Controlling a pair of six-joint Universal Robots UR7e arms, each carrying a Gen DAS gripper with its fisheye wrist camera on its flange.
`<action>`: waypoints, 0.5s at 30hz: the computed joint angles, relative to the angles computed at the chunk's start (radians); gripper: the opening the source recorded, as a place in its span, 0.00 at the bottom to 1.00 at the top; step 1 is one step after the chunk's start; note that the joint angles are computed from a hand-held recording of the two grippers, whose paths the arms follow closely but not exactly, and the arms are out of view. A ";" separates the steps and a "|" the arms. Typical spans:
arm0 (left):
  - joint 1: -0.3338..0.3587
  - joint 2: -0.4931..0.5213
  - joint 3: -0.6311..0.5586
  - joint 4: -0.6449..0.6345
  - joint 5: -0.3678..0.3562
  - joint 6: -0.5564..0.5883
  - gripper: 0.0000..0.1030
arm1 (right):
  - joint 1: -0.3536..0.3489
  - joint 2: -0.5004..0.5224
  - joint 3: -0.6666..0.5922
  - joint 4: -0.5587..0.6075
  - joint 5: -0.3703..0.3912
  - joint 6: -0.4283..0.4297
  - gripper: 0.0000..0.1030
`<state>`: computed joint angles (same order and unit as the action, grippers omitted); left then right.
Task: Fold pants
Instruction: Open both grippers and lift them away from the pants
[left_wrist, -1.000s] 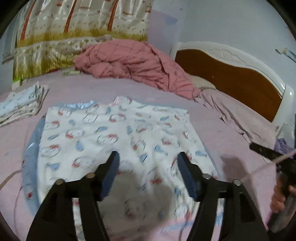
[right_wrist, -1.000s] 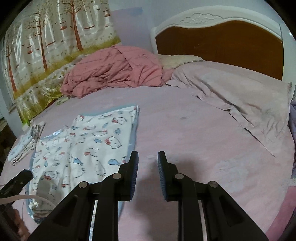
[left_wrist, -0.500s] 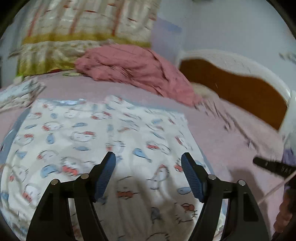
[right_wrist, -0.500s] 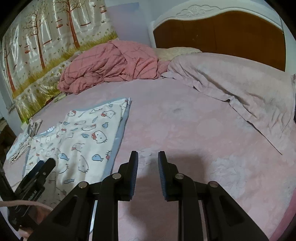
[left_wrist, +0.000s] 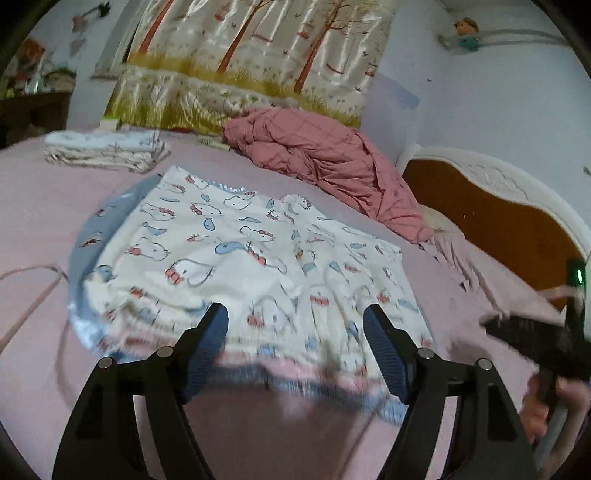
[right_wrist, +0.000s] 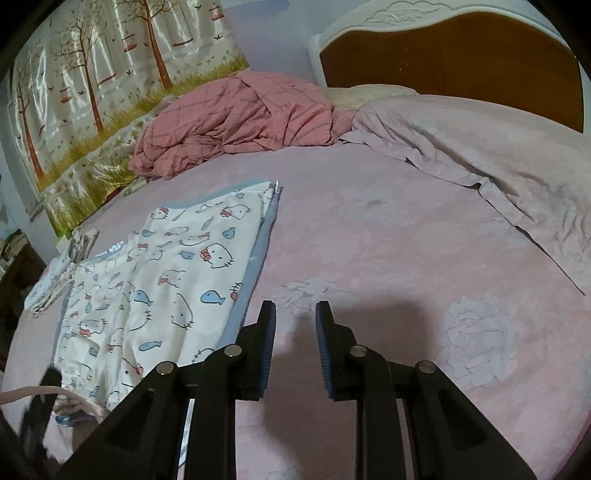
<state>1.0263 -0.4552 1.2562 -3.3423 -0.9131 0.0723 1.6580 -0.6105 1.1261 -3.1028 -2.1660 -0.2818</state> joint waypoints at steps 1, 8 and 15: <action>-0.007 -0.001 0.012 -0.030 0.008 0.015 0.71 | 0.001 -0.002 0.002 -0.001 0.002 -0.004 0.22; -0.025 0.003 -0.061 -0.009 -0.027 0.185 0.71 | 0.008 -0.007 -0.007 -0.028 -0.036 -0.091 0.23; -0.004 0.038 -0.155 -0.082 -0.049 0.417 0.73 | -0.006 -0.013 -0.010 -0.038 -0.031 -0.123 0.29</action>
